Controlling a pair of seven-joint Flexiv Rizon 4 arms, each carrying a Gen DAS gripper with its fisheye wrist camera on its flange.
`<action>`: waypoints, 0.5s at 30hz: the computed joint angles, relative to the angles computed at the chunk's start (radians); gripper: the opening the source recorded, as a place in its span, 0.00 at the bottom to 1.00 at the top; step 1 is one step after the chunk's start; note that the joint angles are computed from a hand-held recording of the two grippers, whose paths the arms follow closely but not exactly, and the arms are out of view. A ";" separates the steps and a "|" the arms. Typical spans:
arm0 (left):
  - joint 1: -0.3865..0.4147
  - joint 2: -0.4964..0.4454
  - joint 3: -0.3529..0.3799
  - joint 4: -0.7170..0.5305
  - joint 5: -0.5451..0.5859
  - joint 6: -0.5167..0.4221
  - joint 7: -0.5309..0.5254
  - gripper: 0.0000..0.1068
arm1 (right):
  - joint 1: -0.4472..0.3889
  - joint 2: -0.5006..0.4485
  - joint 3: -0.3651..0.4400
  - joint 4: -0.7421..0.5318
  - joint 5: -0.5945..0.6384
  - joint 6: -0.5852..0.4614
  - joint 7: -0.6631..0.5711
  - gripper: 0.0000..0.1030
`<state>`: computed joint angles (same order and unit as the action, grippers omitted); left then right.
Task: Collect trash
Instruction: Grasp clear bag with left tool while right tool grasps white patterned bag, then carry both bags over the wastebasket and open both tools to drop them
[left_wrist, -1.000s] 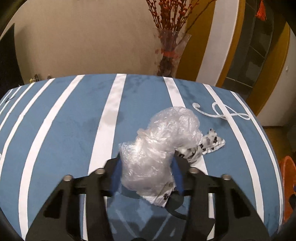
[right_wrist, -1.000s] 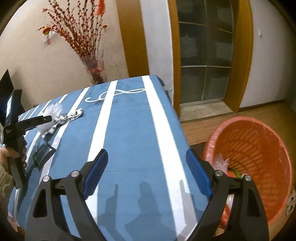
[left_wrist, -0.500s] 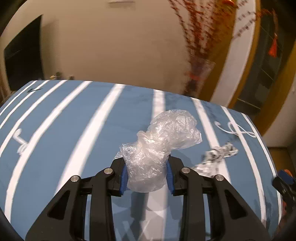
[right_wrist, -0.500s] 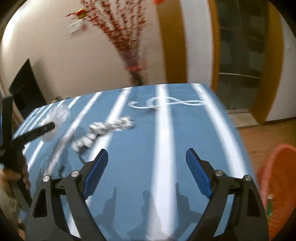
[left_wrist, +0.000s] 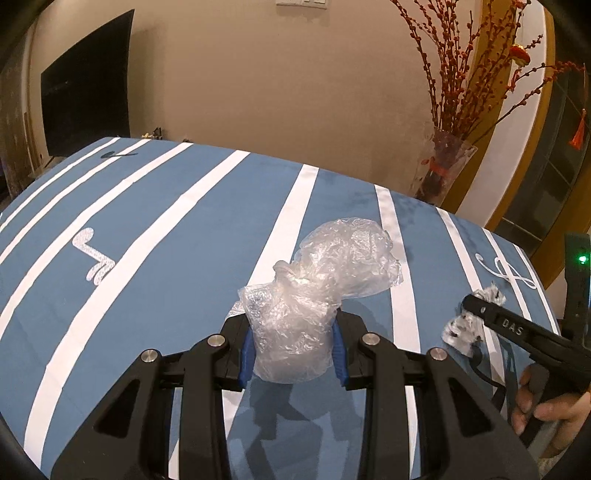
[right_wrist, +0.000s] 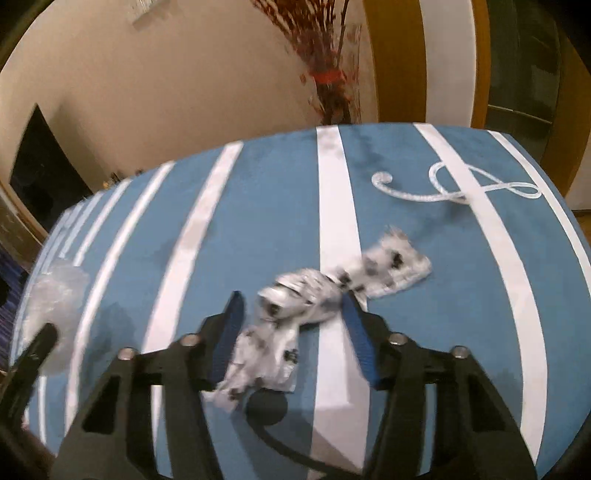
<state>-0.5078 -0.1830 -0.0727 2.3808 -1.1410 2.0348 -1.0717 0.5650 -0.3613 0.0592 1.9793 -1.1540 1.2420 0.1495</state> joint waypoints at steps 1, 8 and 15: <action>0.002 0.002 -0.001 0.004 0.010 -0.002 -0.008 0.31 | -0.003 0.007 0.004 0.008 0.005 -0.009 -0.021 0.33; -0.008 0.022 -0.005 0.024 0.082 -0.020 -0.058 0.31 | -0.072 0.107 0.014 0.139 -0.082 0.042 0.049 0.22; -0.082 0.043 -0.040 0.018 0.042 -0.013 -0.039 0.31 | -0.215 0.327 0.077 0.368 -0.155 0.057 0.108 0.21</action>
<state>-0.5895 -0.1395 -0.1131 2.3985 -1.0989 2.0218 -1.1109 0.3503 -0.0344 0.1359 2.3478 -1.3086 1.2993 0.2573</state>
